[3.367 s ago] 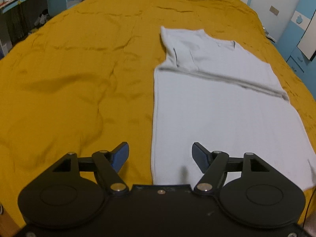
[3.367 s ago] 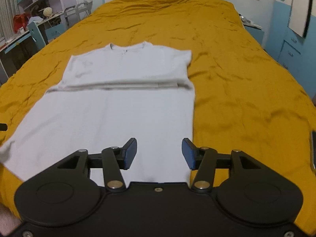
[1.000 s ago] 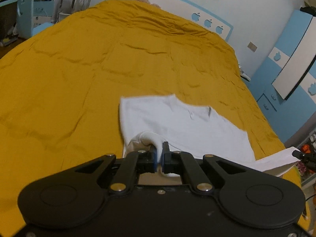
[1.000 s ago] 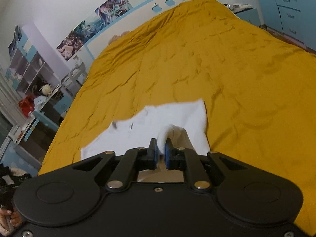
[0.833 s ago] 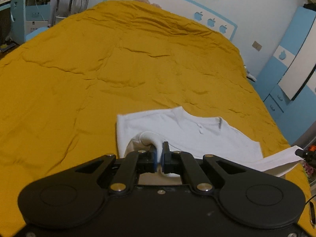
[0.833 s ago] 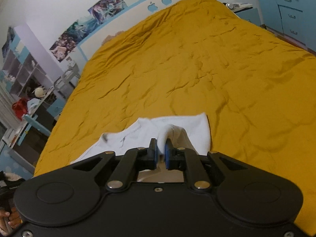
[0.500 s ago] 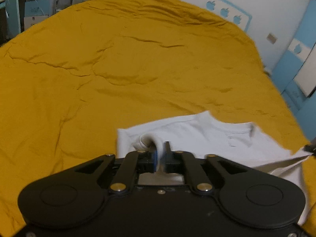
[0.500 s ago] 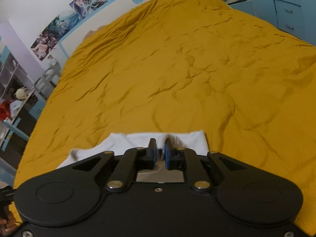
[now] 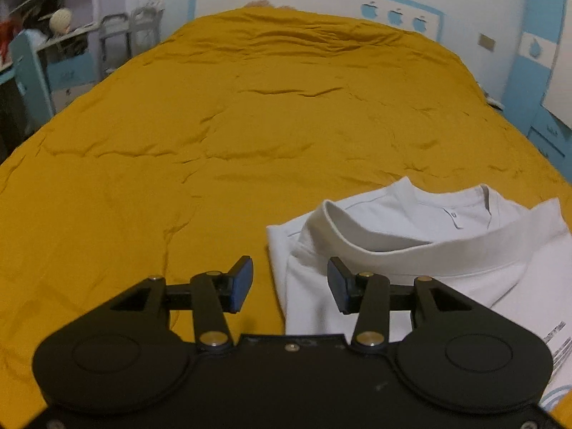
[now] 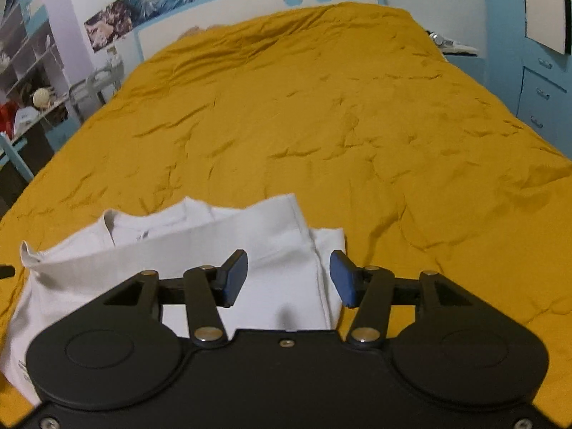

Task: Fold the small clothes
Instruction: 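Fold the hem up toward the collar and open both grippers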

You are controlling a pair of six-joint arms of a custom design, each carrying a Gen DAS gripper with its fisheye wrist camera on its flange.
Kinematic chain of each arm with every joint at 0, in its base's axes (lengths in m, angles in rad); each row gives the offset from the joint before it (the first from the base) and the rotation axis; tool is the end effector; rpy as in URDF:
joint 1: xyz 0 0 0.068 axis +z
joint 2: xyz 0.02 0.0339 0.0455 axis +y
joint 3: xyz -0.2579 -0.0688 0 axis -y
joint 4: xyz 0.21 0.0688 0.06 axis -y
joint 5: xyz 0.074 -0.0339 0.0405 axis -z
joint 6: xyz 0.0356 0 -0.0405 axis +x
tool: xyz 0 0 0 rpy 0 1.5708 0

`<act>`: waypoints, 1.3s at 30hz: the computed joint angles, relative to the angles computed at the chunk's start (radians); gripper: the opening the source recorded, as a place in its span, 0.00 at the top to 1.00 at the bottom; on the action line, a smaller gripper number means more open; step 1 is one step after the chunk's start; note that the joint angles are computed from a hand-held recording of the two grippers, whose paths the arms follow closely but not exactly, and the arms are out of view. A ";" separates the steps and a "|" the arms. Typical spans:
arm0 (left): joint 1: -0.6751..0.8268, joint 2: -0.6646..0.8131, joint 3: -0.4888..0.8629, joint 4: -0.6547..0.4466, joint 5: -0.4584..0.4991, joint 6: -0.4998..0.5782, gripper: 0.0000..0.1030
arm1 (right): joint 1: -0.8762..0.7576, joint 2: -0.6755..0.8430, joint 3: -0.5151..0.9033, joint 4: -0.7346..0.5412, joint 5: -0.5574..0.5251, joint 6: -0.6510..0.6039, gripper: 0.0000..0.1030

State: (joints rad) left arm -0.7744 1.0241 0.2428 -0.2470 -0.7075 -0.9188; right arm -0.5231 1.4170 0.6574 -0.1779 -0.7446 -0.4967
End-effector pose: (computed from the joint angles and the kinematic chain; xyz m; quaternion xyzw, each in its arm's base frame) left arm 0.1087 -0.0740 0.1420 -0.1578 0.8947 0.0329 0.4165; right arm 0.2142 -0.0957 0.1865 -0.1016 0.8866 0.1601 0.4219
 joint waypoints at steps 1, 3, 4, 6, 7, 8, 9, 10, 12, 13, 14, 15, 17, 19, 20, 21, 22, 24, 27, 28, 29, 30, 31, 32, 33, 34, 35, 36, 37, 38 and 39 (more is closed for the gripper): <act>0.043 0.024 -0.021 0.083 0.023 0.061 0.55 | 0.012 0.016 0.008 0.011 0.008 0.007 0.49; 0.083 0.106 -0.029 0.198 0.022 0.134 0.53 | 0.039 0.042 0.010 0.052 0.029 0.027 0.49; 0.113 0.159 -0.024 0.257 0.030 0.181 0.53 | 0.061 0.059 0.012 0.081 0.044 0.046 0.49; 0.144 0.228 -0.027 0.343 0.050 0.233 0.53 | 0.107 0.091 0.011 0.139 0.085 0.085 0.49; 0.174 0.274 -0.030 0.410 0.081 0.273 0.53 | 0.124 0.112 0.014 0.159 0.095 0.092 0.49; 0.195 0.312 -0.027 0.452 0.101 0.297 0.52 | 0.137 0.129 0.015 0.175 0.102 0.095 0.49; 0.216 0.376 -0.018 0.506 0.116 0.318 0.52 | 0.153 0.149 0.019 0.196 0.117 0.103 0.49; 0.229 0.408 -0.016 0.538 0.126 0.330 0.52 | 0.168 0.163 0.019 0.214 0.130 0.110 0.49; 0.251 0.479 -0.011 0.609 0.148 0.342 0.53 | 0.196 0.195 0.026 0.249 0.151 0.124 0.49; 0.262 0.507 -0.015 0.651 0.160 0.347 0.53 | 0.211 0.207 0.023 0.274 0.162 0.130 0.49; 0.264 0.556 -0.003 0.694 0.164 0.346 0.53 | 0.222 0.215 0.017 0.304 0.172 0.138 0.49; 0.270 0.587 0.003 0.722 0.170 0.348 0.54 | 0.233 0.225 0.014 0.336 0.176 0.147 0.49; 0.265 0.627 0.015 0.742 0.167 0.336 0.64 | 0.243 0.249 0.027 0.350 0.171 0.157 0.49; 0.266 0.645 0.020 0.747 0.162 0.339 0.79 | 0.258 0.281 0.056 0.333 0.176 0.164 0.52; 0.272 0.657 0.018 0.760 0.164 0.338 0.86 | 0.265 0.297 0.074 0.312 0.181 0.160 0.68; 0.276 0.657 0.013 0.770 0.169 0.337 0.90 | 0.270 0.313 0.085 0.299 0.182 0.153 0.84; 0.280 0.656 0.001 0.793 0.172 0.337 0.92 | 0.270 0.320 0.088 0.294 0.177 0.147 0.86; 0.273 0.631 -0.019 0.815 0.150 0.327 0.94 | 0.267 0.303 0.055 0.340 0.168 0.163 0.89; 0.256 0.572 -0.045 0.823 0.088 0.301 0.95 | 0.244 0.250 0.008 0.400 0.130 0.209 0.91; 0.256 0.557 -0.048 0.821 0.073 0.291 0.95 | 0.234 0.235 -0.004 0.422 0.117 0.232 0.91; 0.274 0.550 -0.048 0.824 0.083 0.287 0.95 | 0.232 0.229 -0.007 0.433 0.116 0.251 0.91; 0.285 0.561 -0.040 0.821 0.081 0.280 0.95 | 0.234 0.232 0.002 0.431 0.125 0.261 0.91; 0.301 0.587 -0.028 0.825 0.093 0.278 0.94 | 0.243 0.243 0.005 0.444 0.151 0.276 0.91; 0.316 0.630 -0.007 0.820 0.112 0.275 0.94 | 0.249 0.262 0.017 0.442 0.168 0.287 0.91; 0.320 0.667 0.011 0.817 0.115 0.268 0.94 | 0.259 0.287 0.031 0.438 0.186 0.296 0.91; 0.323 0.692 0.022 0.811 0.122 0.269 0.94 | 0.271 0.305 0.029 0.453 0.207 0.301 0.91; 0.319 0.729 0.038 0.807 0.115 0.267 0.93 | 0.281 0.321 0.023 0.471 0.226 0.299 0.91; 0.314 0.760 0.045 0.816 0.106 0.266 0.92 | 0.295 0.332 0.014 0.490 0.251 0.294 0.90; 0.314 0.771 0.046 0.822 0.107 0.264 0.89 | 0.306 0.335 -0.004 0.520 0.272 0.292 0.89; 0.321 0.770 0.046 0.820 0.106 0.264 0.85 | 0.312 0.335 -0.015 0.539 0.287 0.292 0.88; 0.328 0.745 0.033 0.815 0.120 0.263 0.85 | 0.314 0.330 -0.024 0.550 0.298 0.294 0.82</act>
State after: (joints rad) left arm -0.4469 1.7690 0.2755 0.5682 -0.5870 -0.6558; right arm -0.2094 1.7471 0.6338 0.3726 -0.4467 -0.2026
